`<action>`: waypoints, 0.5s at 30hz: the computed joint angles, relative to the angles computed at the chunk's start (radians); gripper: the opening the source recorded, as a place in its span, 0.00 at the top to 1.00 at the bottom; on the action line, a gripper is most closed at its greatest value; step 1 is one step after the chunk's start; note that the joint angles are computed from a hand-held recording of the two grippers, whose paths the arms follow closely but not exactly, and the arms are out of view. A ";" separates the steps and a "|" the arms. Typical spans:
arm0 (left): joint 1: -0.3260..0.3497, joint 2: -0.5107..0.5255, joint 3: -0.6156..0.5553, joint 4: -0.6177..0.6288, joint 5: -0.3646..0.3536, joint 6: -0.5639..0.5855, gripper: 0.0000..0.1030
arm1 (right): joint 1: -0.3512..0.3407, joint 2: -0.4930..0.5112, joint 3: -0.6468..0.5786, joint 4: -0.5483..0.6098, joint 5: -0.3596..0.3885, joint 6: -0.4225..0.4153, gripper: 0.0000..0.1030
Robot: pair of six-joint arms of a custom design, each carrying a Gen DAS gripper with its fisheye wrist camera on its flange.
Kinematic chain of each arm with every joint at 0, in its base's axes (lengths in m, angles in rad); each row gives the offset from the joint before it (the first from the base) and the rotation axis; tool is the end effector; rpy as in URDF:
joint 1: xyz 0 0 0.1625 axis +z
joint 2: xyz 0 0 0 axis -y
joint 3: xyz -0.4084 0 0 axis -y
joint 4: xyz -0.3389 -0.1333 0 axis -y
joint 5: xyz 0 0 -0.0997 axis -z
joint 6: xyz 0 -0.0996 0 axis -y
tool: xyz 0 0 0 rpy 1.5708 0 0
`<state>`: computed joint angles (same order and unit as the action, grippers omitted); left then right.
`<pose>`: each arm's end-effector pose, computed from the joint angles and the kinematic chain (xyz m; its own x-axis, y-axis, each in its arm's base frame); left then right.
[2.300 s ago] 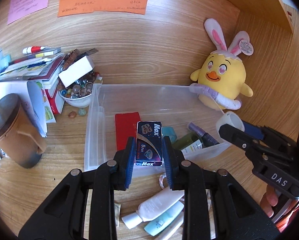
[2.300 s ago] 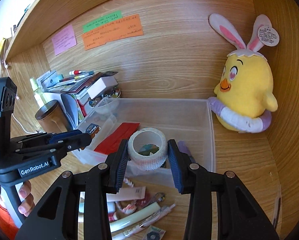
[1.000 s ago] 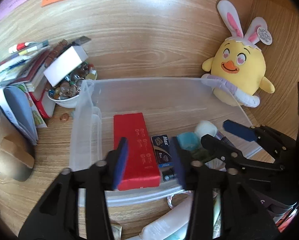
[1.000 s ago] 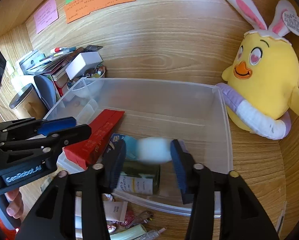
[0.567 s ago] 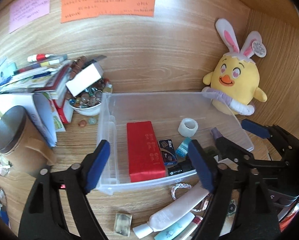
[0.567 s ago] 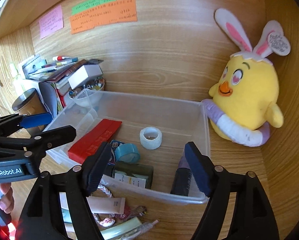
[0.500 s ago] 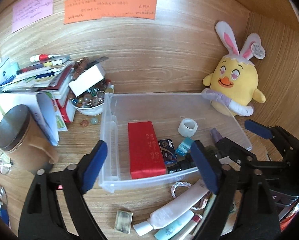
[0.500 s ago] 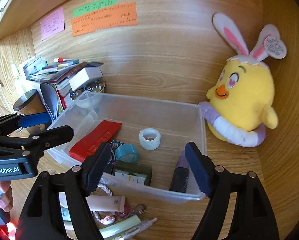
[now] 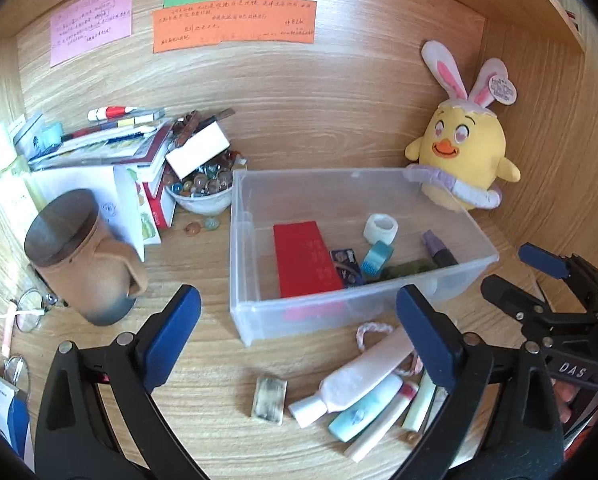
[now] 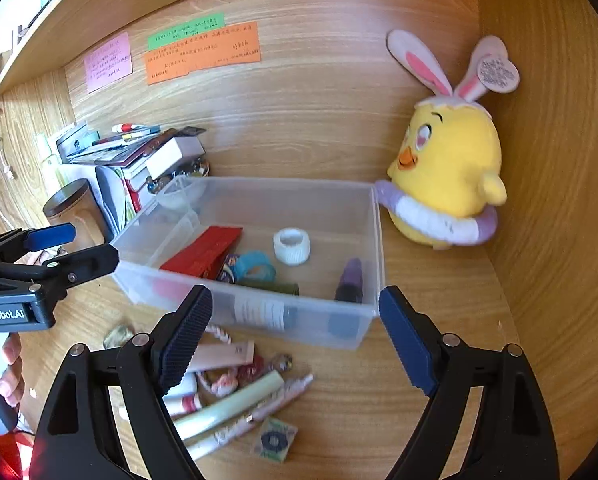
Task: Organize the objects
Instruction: 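Withdraw both open tools from the clear box toward the remaining items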
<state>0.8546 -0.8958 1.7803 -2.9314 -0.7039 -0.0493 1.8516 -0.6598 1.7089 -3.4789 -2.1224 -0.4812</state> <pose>-0.2283 -0.5810 0.2076 -0.7454 0.1281 -0.6541 0.5474 0.6776 -0.4912 0.2500 -0.5741 0.1391 -0.7391 -0.1617 0.6539 -0.5901 0.6236 -0.5128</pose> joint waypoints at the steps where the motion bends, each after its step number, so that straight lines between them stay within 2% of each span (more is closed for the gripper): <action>1: 0.000 -0.005 0.009 0.004 -0.002 -0.006 0.04 | -0.002 -0.005 0.012 0.003 -0.001 0.007 0.19; 10: 0.014 -0.034 0.084 0.065 -0.018 -0.099 0.04 | -0.025 -0.016 0.092 -0.007 -0.030 0.046 0.19; 15: 0.021 -0.046 0.158 0.044 -0.002 -0.134 0.04 | -0.054 -0.044 0.167 0.028 -0.010 0.087 0.19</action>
<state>0.8758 -0.9420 1.9383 -2.8878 -0.7056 -0.1833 1.7971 -0.7034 1.8756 -3.4514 -2.1327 -0.3946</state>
